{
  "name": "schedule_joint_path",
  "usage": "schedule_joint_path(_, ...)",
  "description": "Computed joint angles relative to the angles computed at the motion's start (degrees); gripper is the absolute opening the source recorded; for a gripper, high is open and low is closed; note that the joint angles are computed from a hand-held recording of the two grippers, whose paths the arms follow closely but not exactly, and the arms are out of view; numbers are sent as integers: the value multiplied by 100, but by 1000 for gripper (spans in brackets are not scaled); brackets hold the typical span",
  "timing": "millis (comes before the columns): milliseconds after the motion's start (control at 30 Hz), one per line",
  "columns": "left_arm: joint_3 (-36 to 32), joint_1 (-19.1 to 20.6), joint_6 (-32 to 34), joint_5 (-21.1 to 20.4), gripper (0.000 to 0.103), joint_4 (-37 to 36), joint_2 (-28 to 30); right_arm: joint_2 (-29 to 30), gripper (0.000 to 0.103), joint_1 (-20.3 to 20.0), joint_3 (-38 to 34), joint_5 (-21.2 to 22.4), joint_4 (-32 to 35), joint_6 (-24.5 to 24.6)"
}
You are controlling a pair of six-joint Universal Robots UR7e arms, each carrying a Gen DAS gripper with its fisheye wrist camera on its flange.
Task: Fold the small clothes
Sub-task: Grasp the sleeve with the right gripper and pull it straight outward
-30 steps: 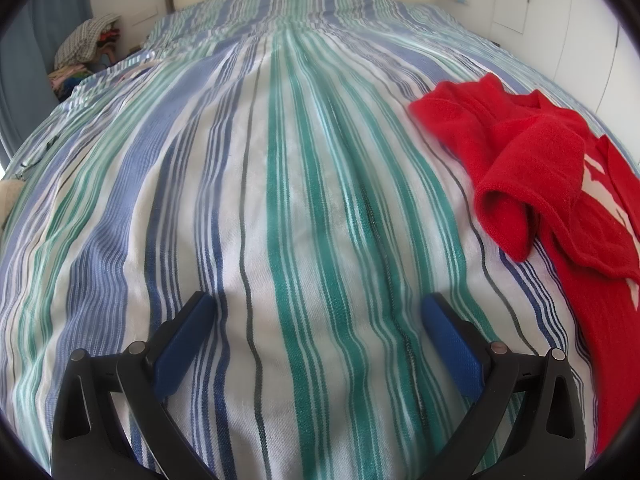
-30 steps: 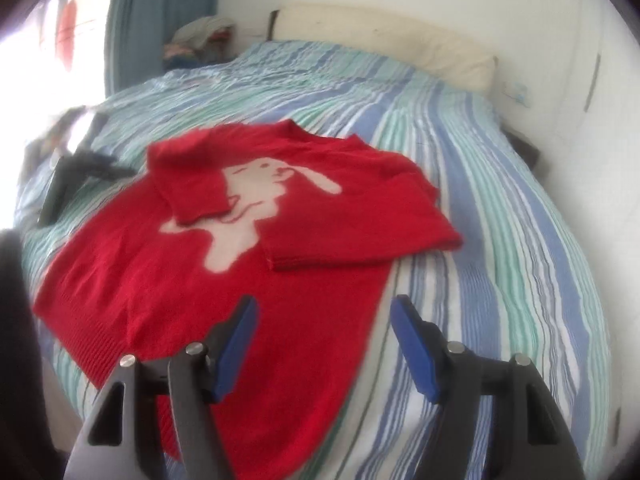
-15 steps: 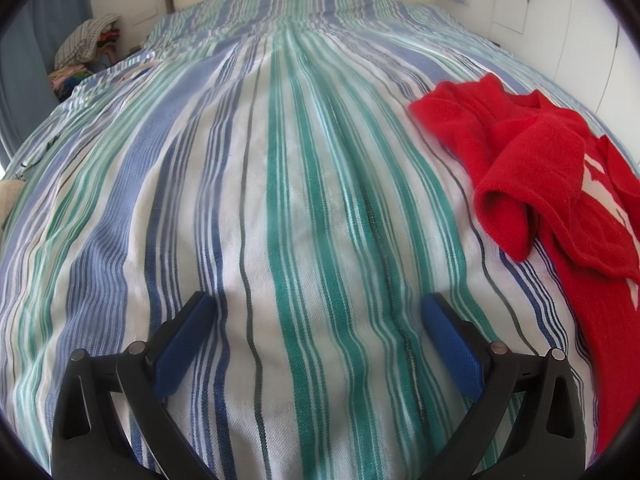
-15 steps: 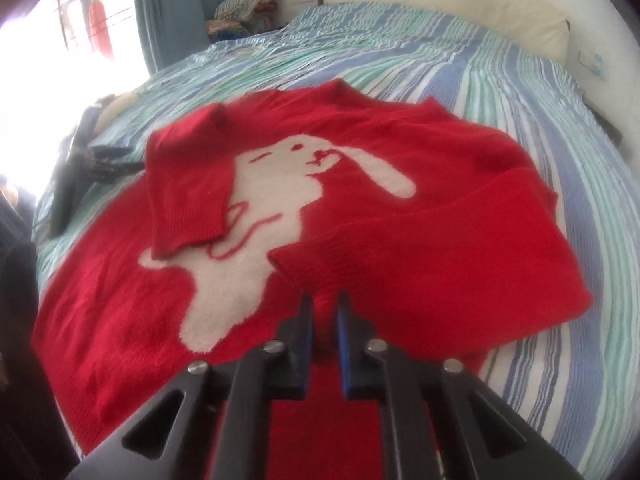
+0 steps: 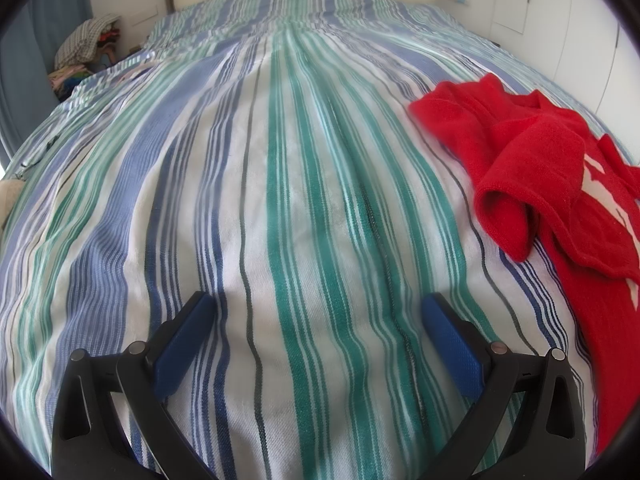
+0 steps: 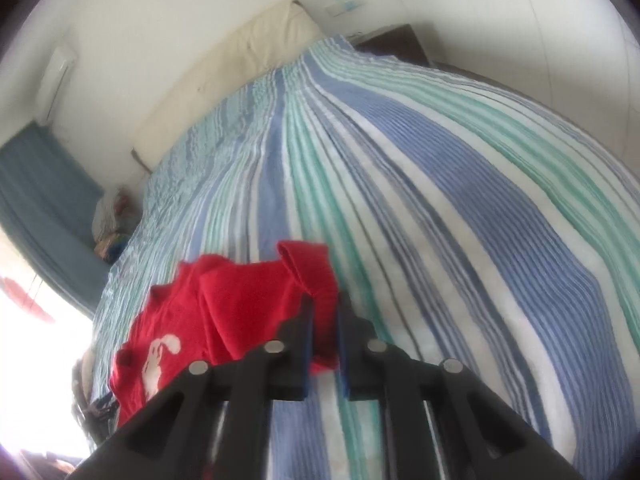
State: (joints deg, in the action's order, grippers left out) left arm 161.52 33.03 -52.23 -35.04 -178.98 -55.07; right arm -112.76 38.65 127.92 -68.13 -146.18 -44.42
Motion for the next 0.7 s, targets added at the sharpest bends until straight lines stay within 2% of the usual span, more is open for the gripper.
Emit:
schedule_joint_path(133, -2, 4, 5, 1, 103, -5, 2, 57, 10, -877, -83, 1033, 45, 214)
schedule_joint_path(167, 1, -3, -6, -1, 103, 2, 2, 95, 10, -987, -127, 1127, 80, 435)
schedule_joint_path(233, -4, 7, 10, 2, 103, -7, 3, 93, 10, -1217, -246, 1593, 285, 774)
schedule_joint_path(267, 0, 0, -2, 0, 103, 0, 3, 44, 10, -1260, -235, 1638, 86, 901)
schedule_joint_path(333, -1, 1, 1, 0, 103, -4, 3, 40, 9, -1184, -229, 1425, -443, 1068)
schedule_joint_path(433, -5, 8, 12, 3, 103, -9, 4, 239, 9, -890, -263, 478, -1393, 1358)
schedule_joint_path(467, 4, -10, -18, -3, 103, 10, -1, 320, 5, -798, -297, 165, -1662, 1416)
schedule_joint_path(533, -5, 9, 13, 3, 103, -9, 4, 469, 3, -727, -442, -139, -1805, 1504)
schedule_joint_path(567, -1, 1, 1, 1, 103, -4, 4, 499, 2, -717, -470, -234, -1821, 1567)
schedule_joint_path(633, -5, 8, 12, 3, 103, -9, 4, 548, 2, -837, -585, -146, -1616, 1680)
schedule_joint_path(700, -4, 7, 11, 2, 103, -9, 4, 507, 5, -1084, -682, 284, -1100, 1719)
